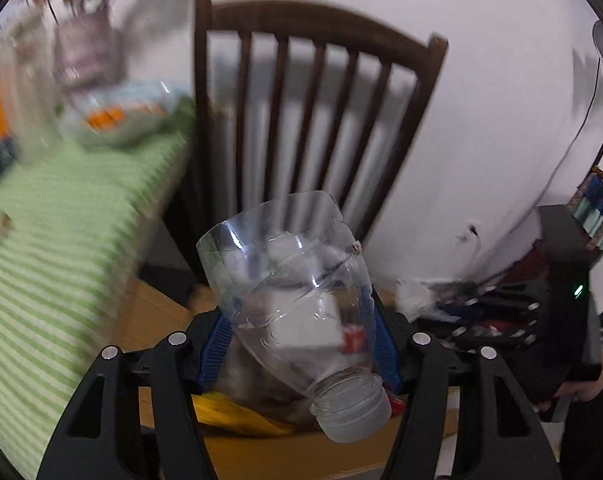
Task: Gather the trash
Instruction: 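Carry the bottle and tissue with both tools to the box and release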
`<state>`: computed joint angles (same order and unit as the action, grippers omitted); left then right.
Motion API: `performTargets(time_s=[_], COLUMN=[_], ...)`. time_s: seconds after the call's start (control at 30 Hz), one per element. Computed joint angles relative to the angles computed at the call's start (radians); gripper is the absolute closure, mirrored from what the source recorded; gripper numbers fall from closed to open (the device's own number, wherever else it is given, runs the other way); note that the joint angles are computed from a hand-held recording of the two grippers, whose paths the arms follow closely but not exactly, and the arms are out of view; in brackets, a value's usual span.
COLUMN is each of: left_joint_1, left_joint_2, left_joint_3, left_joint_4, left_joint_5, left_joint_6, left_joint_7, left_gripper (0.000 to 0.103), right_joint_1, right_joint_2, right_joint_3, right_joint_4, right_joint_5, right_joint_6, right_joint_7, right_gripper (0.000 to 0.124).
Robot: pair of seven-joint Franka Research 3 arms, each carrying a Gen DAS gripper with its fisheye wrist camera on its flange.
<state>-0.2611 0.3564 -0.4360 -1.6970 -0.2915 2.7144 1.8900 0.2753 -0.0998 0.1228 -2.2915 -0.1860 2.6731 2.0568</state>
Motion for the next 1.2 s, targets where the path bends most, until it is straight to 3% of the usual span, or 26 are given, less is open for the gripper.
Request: performTargets(time_s=[0.13,0.37,0.43,0.5,0.6,0.7,0.93,1.2], left_joint_1=[-0.066,-0.091,-0.105,-0.128,-0.125,-0.114,-0.096,-0.053], left_joint_2=[0.049,0.104,0.116,0.124,0.131,0.131,0.111,0.031], left_joint_3=[0.036,0.037,0.048,0.07,0.073,0.067,0.071,0.095], left_joint_4=[0.012,0.043,0.055,0.071,0.072,0.073,0.08,0.03], left_joint_5=[0.077,0.154,0.186,0.23,0.251,0.252,0.255,0.261], left_joint_6=[-0.062,-0.129,-0.142,-0.154,-0.162,-0.16,-0.156,-0.069], left_joint_7=[-0.102,-0.149,-0.169,-0.216,-0.251,-0.268,-0.294,-0.328], left_gripper=[0.044,0.043,0.043,0.041,0.034,0.029,0.028,0.028], right_joint_1=[0.025,0.039,0.039,0.034,0.032,0.016,-0.001,-0.024], right_joint_2=[0.018,0.04,0.045,0.041,0.025,0.015,-0.01,-0.015], right_joint_3=[-0.012,-0.017,-0.021,-0.023,-0.025,-0.019,-0.004,0.022], right_joint_4=[-0.03,-0.082,-0.088,-0.098,-0.109,-0.104,-0.075,-0.021], right_joint_5=[0.123,0.26,0.285,0.272,0.284,0.219,0.103,-0.069], right_joint_6=[-0.013,-0.002,-0.008,-0.008,0.016,0.004,0.004,0.037], right_joint_7=[-0.12,-0.161,-0.166,-0.149,-0.162,-0.108,-0.027,0.116], right_gripper=[0.11,0.109,0.103,0.076,0.07,0.07,0.07,0.069])
